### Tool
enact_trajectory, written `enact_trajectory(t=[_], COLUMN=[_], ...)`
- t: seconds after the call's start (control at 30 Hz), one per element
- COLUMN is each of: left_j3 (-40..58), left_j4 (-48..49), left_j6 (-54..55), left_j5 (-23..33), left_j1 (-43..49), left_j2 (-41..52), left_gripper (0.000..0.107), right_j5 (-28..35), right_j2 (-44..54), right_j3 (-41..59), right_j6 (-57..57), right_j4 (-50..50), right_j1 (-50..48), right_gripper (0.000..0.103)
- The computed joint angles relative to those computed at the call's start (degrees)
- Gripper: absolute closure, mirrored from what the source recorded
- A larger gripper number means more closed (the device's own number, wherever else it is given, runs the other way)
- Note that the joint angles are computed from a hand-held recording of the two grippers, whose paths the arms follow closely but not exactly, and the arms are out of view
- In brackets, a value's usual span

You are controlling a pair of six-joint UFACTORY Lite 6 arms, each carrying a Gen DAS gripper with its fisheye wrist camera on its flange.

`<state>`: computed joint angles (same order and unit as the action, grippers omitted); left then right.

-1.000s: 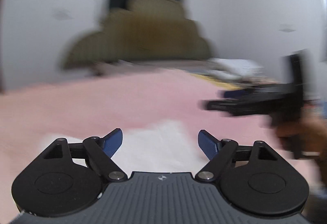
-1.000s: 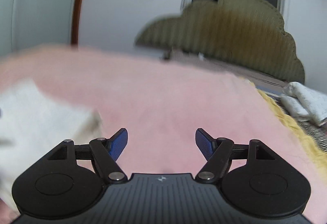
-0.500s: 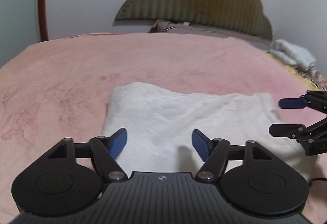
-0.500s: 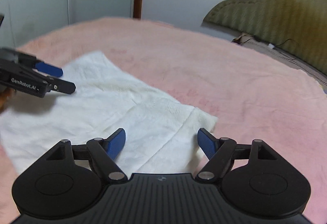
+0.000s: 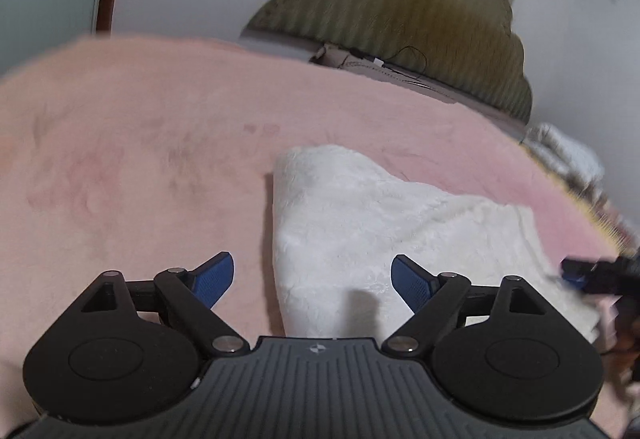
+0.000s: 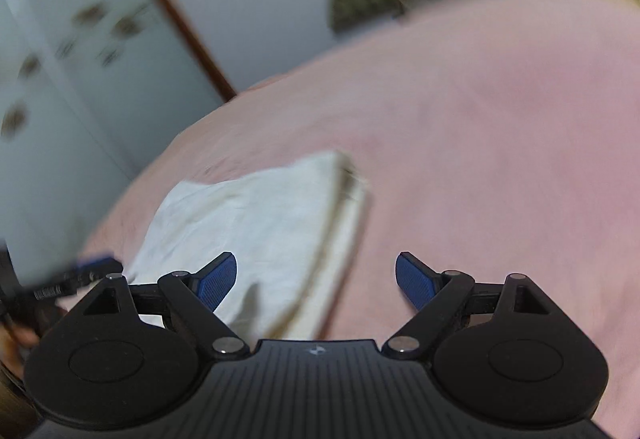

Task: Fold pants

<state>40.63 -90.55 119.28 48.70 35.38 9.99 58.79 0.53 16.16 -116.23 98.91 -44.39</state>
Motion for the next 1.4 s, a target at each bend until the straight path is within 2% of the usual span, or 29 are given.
enact_trajectory(t=[0.07, 0.17, 0.33, 0.4, 0.47, 0.5, 0.53, 0.57, 0.6, 0.63, 0.73, 0.8, 0.87, 0.97, 1.03, 1.17, 1.4], left_j3=[5.9, 11.9, 16.7, 18.0, 19.1, 18.9, 17.4, 15.3, 13.9, 13.1, 8.6, 4.2, 0.9, 0.2, 2.1, 8.9, 25.5], left_j4=[6.4, 11.8, 14.3, 14.2, 14.4, 14.4, 13.4, 11.5, 10.4, 9.9, 7.0, 3.8, 2.0, 2.3, 1.6, 0.0, -4.5], left_j6=[-8.8, -13.2, -11.3, -13.0, -15.5, -15.8, -14.7, -12.9, -11.6, -10.6, -5.8, -0.5, 3.0, 4.1, 3.9, 1.9, 0.6], left_j5=[2.5, 5.1, 8.5, 8.9, 9.1, 8.5, 6.9, 5.0, 4.6, 6.0, 8.2, 8.5, 9.2, 11.7, 13.1, 11.0, -1.6], left_j1=[0.9, 0.0, -3.2, -4.3, -5.3, -5.6, -6.0, -6.1, -5.5, -4.3, -2.1, -1.5, -0.8, 1.4, 2.5, 2.2, -3.5], left_j2=[5.8, 11.8, 17.4, 18.5, 19.5, 19.1, 17.7, 15.9, 14.9, 14.6, 11.5, 7.7, 3.8, -0.3, -1.1, 0.3, 12.5], left_gripper=[0.019, 0.019, 0.015, 0.017, 0.024, 0.033, 0.047, 0.055, 0.072, 0.082, 0.092, 0.095, 0.096, 0.096, 0.095, 0.095, 0.093], right_j5=[4.3, 8.7, 8.5, 8.9, 9.8, 9.8, 8.7, 7.1, 6.1, 6.6, 7.9, 8.0, 6.6, 4.3, 4.6, 3.5, -7.7], right_j2=[6.5, 13.0, 17.7, 20.2, 22.9, 23.4, 23.4, 23.0, 22.9, 23.2, 19.9, 15.8, 10.0, 3.5, 2.9, 7.9, 26.2], right_j3=[2.0, 7.3, 15.6, 19.2, 21.9, 22.6, 22.9, 22.4, 22.1, 21.2, 16.9, 13.7, 11.1, 10.8, 13.2, 22.3, 46.9], right_j6=[-1.9, 0.0, 2.8, 4.6, 5.3, 5.2, 5.2, 4.9, 4.6, 2.9, -0.4, -1.9, -2.0, -0.2, 0.8, 2.6, 5.2], right_j4=[-1.9, -6.6, -10.2, -9.5, -7.0, -5.7, -4.0, -2.4, -1.3, -0.3, 2.1, 3.6, 5.0, 5.2, 5.8, 11.3, 18.4], right_j1=[-2.2, -0.4, 7.8, 10.4, 12.6, 13.6, 15.0, 16.1, 16.7, 16.6, 16.1, 16.5, 18.0, 20.8, 22.5, 28.9, 41.0], right_gripper=[0.015, 0.015, 0.014, 0.014, 0.015, 0.021, 0.028, 0.050, 0.062, 0.063, 0.073, 0.079, 0.080, 0.080, 0.080, 0.081, 0.081])
